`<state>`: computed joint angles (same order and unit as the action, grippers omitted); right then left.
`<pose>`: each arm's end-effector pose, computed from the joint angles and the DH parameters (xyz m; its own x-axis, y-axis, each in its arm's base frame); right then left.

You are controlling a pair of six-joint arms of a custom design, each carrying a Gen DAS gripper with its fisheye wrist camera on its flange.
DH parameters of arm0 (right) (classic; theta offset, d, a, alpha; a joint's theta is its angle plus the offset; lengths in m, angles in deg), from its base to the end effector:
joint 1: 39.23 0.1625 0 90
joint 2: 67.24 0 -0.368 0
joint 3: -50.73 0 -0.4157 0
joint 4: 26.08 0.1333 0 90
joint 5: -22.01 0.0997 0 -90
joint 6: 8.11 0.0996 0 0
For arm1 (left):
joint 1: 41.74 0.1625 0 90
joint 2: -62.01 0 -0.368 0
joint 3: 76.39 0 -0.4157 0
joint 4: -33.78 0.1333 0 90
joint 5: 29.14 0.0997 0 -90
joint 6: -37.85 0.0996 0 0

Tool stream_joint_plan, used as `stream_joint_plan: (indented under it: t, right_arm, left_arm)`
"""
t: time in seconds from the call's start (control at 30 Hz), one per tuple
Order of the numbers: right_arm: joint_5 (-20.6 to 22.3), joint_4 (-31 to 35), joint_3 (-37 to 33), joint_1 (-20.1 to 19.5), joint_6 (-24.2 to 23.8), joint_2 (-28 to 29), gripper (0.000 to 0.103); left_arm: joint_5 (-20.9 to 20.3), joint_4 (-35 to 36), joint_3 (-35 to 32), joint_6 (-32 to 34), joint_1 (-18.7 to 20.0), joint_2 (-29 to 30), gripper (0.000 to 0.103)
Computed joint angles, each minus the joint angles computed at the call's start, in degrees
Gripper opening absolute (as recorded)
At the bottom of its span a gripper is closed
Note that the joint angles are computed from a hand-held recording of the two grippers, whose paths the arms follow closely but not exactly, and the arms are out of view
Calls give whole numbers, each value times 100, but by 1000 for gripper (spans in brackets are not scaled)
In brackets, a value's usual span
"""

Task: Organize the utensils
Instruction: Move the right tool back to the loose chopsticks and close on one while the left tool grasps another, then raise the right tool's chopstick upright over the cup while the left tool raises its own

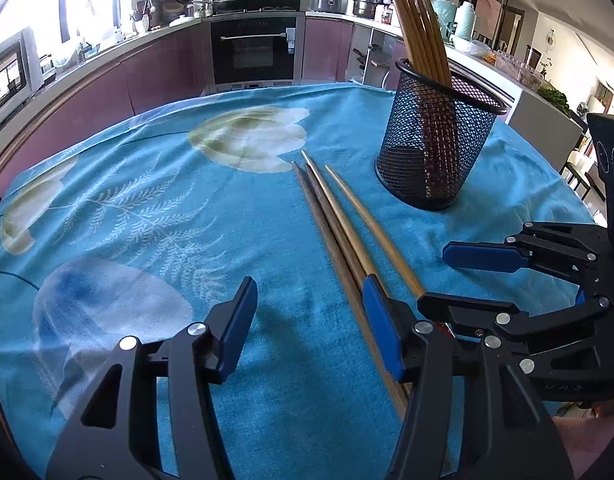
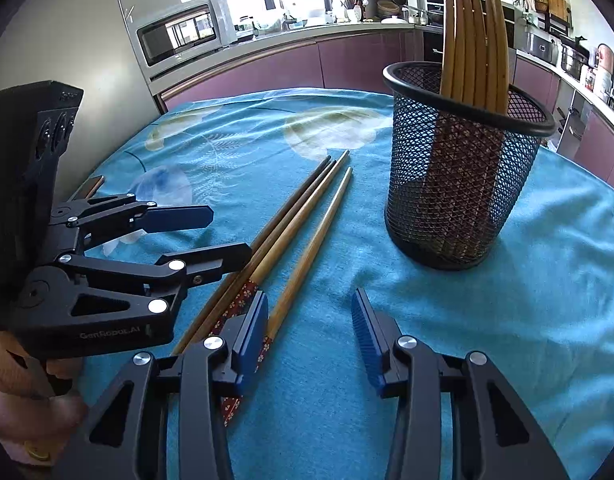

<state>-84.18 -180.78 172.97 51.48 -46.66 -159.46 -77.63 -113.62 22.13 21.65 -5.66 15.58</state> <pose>0.1115 -0.4807 0.3003 -0.7462 -0.3977 0.5339 -0.6076 0.7345 -0.3021 -0.3799 -0.5234 0.0361 -0.6956 0.3829 -0.6079 0.6359 0.7219 -0.2730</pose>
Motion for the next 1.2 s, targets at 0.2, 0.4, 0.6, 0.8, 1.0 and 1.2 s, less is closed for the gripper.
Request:
stream_joint_plan:
  t: [0.2, 0.4, 0.6, 0.8, 1.0, 1.2]
  right_arm:
    - [7, 2, 0, 4, 10, 7, 41]
    - [-55, -53, -24, 26, -10, 60, 39]
    - [-164, -169, -125, 66, -14, 217, 34]
    - [-272, -292, -285, 122, 72, 449, 26]
    - [-54, -154, -338, -16, 348, 387, 8]
    - [322, -31, -269, -198, 565, 158, 6]
  left_arm:
    - [17, 89, -92, -17, 22, 58, 52]
    - [33, 209, -94, -97, 45, 14, 43]
    - [-30, 261, -174, -54, 51, 53, 33]
    - [-71, 386, -461, -36, 150, 247, 32]
    - [-196, 308, -565, -59, 213, 311, 11]
    - [-214, 85, -387, -124, 172, 215, 8]
